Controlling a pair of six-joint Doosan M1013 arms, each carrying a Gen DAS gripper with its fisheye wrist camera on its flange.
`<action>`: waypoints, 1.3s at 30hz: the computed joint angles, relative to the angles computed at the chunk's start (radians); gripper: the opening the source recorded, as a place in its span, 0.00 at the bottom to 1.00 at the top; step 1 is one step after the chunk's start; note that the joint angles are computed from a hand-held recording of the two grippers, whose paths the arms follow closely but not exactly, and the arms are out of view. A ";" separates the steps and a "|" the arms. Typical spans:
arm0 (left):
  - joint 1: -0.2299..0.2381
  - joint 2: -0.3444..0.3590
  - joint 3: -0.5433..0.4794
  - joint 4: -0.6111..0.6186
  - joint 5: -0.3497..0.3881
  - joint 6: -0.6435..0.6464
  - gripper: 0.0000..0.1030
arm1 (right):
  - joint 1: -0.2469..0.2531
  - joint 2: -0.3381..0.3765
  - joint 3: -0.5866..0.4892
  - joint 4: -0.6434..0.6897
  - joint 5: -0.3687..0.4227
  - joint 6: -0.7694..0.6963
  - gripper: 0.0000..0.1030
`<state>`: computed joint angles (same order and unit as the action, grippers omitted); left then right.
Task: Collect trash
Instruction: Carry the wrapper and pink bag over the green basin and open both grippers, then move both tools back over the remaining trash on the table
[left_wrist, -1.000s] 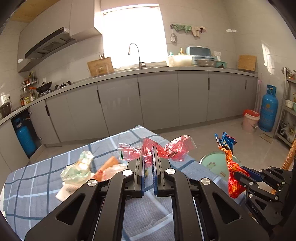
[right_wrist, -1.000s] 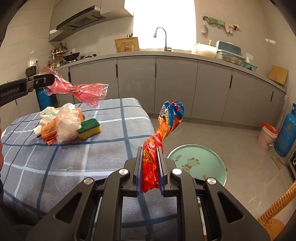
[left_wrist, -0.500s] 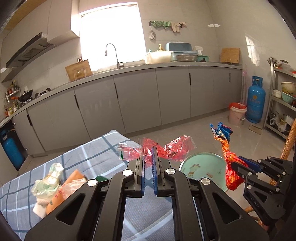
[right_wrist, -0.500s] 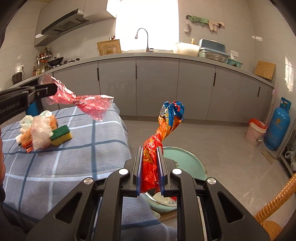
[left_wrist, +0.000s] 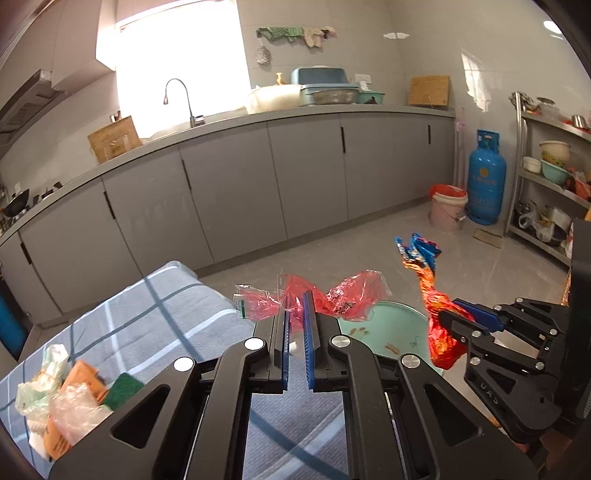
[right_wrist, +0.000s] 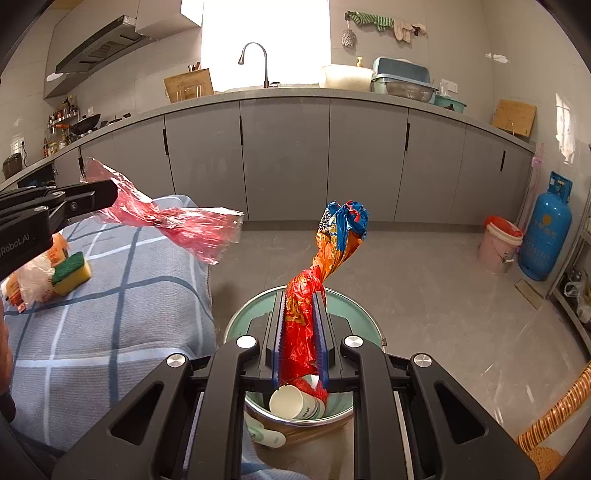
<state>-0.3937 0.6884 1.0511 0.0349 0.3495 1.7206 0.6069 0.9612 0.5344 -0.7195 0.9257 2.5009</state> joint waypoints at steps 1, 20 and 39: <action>-0.001 0.009 -0.012 -0.008 0.012 0.009 0.08 | -0.004 0.006 -0.007 0.005 0.006 -0.006 0.16; -0.005 0.132 -0.161 0.010 0.125 -0.025 0.62 | -0.050 0.071 -0.065 0.088 0.053 -0.019 0.40; 0.017 0.049 -0.037 0.175 0.066 -0.221 0.80 | -0.015 0.052 -0.056 0.066 0.061 0.031 0.56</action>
<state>-0.3765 0.7369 1.0138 0.2097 0.4160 1.4997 0.5923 1.0133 0.4788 -0.6538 0.9871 2.5319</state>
